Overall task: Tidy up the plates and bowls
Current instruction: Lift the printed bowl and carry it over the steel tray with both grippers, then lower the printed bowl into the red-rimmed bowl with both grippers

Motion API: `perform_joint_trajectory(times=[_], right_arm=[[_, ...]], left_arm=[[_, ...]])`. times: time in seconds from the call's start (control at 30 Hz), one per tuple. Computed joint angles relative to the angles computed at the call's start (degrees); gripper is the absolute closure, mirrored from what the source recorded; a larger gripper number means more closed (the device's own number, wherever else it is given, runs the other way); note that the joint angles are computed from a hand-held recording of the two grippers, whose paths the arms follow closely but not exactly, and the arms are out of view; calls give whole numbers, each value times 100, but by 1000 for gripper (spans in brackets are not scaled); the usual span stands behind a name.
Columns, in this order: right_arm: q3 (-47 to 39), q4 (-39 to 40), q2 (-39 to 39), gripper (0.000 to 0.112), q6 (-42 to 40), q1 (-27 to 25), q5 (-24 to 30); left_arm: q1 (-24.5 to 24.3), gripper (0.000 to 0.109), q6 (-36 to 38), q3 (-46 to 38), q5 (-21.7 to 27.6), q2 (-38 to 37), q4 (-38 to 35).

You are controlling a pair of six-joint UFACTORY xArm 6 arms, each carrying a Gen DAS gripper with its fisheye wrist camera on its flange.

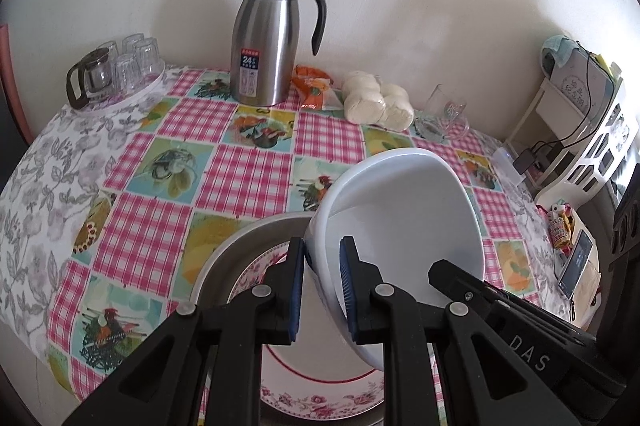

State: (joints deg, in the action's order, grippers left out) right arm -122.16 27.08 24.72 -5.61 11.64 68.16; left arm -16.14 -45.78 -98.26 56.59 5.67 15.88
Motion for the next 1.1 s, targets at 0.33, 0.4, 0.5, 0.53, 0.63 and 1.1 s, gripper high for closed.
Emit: perform_joint_trajectory(times=[0.33,0.4,0.5,0.53,0.63,1.1], right_arm=[[131,-136,-83,97,-54,88,132],[154,-174,-100,97,-67,105,149],[170,-206,-98,97,-68,116,200],[174,-207,-96,97,-67,115,221],[177,-203,-96,97,-56,107,249],[23,-323,38,95,-7,125,549]], left_arm=[[16,90,-107,407,41,-258,-94],[19,90,-116,461,42,-290,-109],[25,90,-109,483,71,-299,-145],[31,90,-101,491,77,-299,-172],[49,90,-81,513,86,-300,-276],[112,90,44,455,286,-193,-561]])
